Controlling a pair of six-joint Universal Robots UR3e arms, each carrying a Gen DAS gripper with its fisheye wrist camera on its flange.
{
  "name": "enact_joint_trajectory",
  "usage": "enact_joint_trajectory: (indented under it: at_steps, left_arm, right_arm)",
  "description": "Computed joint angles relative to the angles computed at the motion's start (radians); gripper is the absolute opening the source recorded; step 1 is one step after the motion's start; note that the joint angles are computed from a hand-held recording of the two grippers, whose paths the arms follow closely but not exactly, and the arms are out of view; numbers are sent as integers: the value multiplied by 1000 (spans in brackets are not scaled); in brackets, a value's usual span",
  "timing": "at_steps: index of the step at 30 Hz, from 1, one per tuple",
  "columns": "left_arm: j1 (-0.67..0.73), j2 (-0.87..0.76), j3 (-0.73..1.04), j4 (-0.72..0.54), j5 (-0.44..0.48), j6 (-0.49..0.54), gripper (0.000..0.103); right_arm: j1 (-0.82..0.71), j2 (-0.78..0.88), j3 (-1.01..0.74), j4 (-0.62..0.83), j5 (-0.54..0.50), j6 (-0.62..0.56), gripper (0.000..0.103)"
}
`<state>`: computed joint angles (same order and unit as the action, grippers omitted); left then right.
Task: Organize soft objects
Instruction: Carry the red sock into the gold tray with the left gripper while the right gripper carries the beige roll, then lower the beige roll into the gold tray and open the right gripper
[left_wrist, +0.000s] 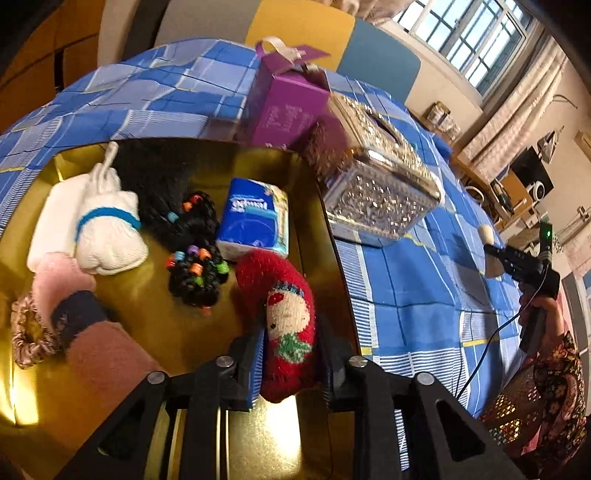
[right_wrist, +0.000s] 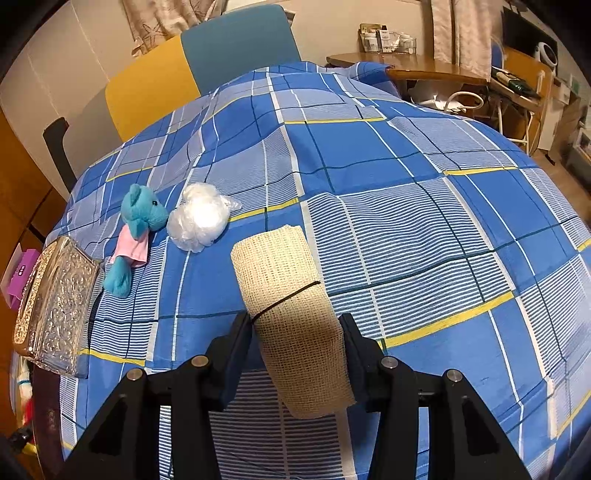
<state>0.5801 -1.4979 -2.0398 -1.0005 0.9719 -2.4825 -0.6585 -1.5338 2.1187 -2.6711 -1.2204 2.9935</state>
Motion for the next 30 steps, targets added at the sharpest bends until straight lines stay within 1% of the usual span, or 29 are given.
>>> enact_joint_trajectory:
  at_steps: [1,4,7,12,15,17,20,24,26,30]
  left_arm:
    - [-1,-3,0,-4,-4,4,31]
    - [14,14,7,-49,-14,22,37]
    - [46,53,-5,-72,-41,51,38]
    - [167,150,-26,-121,-107,114,38]
    - [247,172,-10,-143,-144,119,38]
    - [279,168,7,-135,-147,97,38]
    - [315,152,26,-129,-153,80,38]
    - [376,177,-1,-143,-174,115,38]
    - [402,194,-3,-182,-181,141,38]
    - [441,198,-13,-186,-177,151,38]
  right_arm:
    - [2,0,0,-1,-3,-1,49]
    - [8,-1,2,-4,-9,0,49]
    - [9,-10,10,-15,-8,5,49]
    - [22,-73,51,-41,7,-6,49]
    - [38,-141,85,-15,58,5,49]
    - [66,-182,96,12,79,3,49]
    - [145,-252,109,50,91,6,49]
    - [263,-305,96,102,120,66,49]
    - [342,-298,67,108,119,114,49]
    - [542,-235,-29,105,122,235,49]
